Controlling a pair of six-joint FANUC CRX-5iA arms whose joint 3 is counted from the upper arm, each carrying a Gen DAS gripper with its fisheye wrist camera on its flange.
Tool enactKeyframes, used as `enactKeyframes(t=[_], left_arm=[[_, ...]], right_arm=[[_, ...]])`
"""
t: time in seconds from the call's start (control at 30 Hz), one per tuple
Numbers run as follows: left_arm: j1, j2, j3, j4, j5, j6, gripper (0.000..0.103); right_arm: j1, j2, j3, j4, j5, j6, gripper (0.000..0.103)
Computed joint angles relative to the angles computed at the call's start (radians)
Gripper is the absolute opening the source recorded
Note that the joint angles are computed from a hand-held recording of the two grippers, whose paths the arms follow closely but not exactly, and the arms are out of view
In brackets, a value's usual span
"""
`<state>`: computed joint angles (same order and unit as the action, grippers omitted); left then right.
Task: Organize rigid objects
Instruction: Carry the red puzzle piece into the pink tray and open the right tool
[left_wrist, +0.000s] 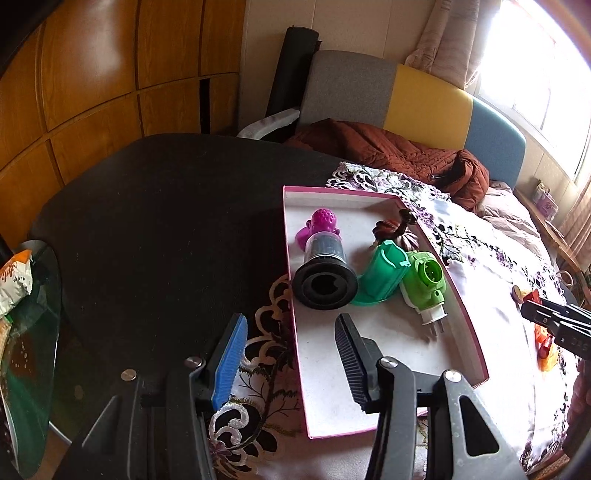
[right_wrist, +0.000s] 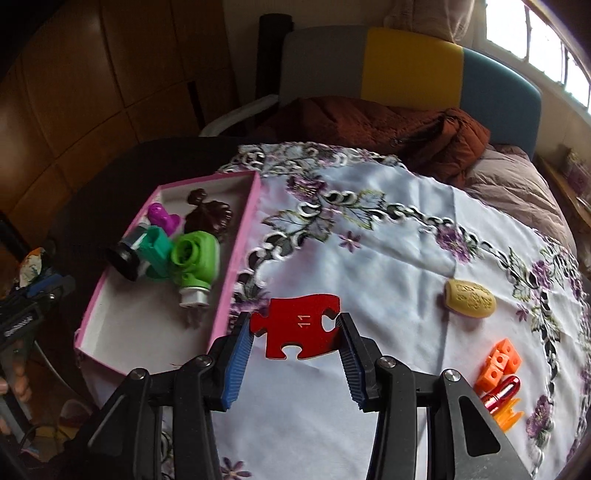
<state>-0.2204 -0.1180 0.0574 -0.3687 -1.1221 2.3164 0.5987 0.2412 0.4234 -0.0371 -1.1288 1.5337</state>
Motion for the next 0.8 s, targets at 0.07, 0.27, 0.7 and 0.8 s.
enactKeyframes(t=[0.07,0.27,0.7,0.8], left_arm=[[0.003,-0.006,-0.006,-0.001,0.003,0.005,0.05],[0.023,-0.026,-0.024,0.003,-0.003,0.023,0.05],[0.069,-0.05,-0.065,0.038,0.006,0.018,0.05],[0.076,-0.053,-0.072,0.046,0.009,0.017,0.05]], right_arm=[[0.016,0.005,0.029,-0.051,-0.023,0.039,0.046],[0.06,0.055,0.119,-0.173,-0.111,0.12,0.046],[0.15,0.315,0.376,-0.133,-0.279,0.075,0.046],[0.166,0.346,0.387,-0.07,-0.254,0.053,0.046]])
